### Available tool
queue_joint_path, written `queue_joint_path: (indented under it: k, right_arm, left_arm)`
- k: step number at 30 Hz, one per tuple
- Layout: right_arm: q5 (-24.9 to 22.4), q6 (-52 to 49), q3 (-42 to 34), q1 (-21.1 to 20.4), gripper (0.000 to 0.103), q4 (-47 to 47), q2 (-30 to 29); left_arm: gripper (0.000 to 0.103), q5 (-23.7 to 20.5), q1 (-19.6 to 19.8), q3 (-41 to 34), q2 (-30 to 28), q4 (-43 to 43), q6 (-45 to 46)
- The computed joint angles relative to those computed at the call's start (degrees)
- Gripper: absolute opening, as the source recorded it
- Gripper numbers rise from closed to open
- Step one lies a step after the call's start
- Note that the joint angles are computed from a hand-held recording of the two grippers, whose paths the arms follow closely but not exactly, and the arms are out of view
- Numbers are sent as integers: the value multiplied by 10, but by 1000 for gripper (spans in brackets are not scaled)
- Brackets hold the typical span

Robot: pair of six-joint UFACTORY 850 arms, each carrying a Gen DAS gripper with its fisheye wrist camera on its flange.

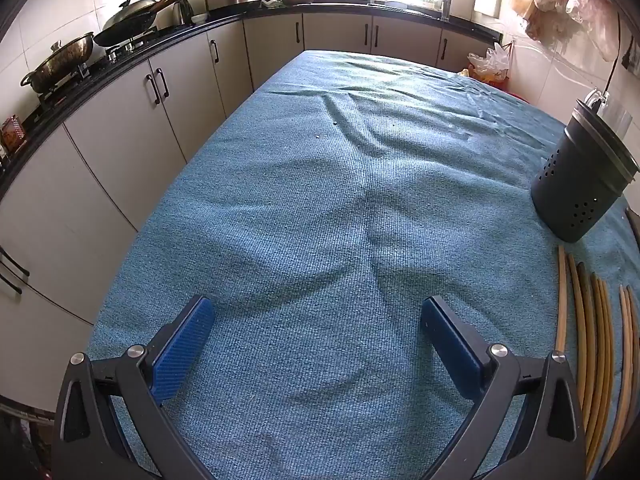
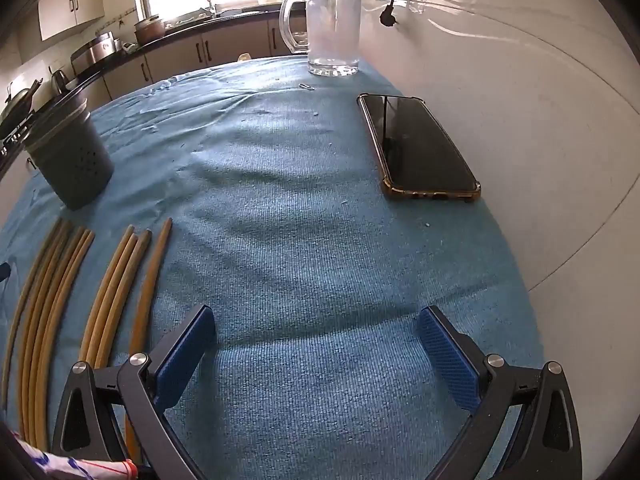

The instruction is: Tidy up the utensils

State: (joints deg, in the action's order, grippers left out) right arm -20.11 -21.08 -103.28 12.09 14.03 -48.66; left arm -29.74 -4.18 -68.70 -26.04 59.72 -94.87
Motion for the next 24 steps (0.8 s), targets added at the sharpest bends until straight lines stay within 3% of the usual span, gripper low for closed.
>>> queue_joint_path:
  k: [13, 17, 20, 22, 24]
  right_arm:
    - [-10, 36, 4, 1, 103, -27, 5]
    - [-17, 29, -2, 1, 103, -29, 3]
    - [-6, 53, 4, 5, 102, -58, 7]
    - [26, 89, 30, 9, 101, -96, 23]
    - [63, 82, 63, 10, 101, -77, 48]
  left_arm:
    - [103, -17, -6, 2, 2, 3, -8]
    - [101, -30, -32, 41, 42, 96, -117]
    - [101, -80, -73, 72, 83, 181, -190]
    - [101, -112, -99, 90, 110, 223, -228]
    - [101, -147, -124, 103, 131, 250, -259]
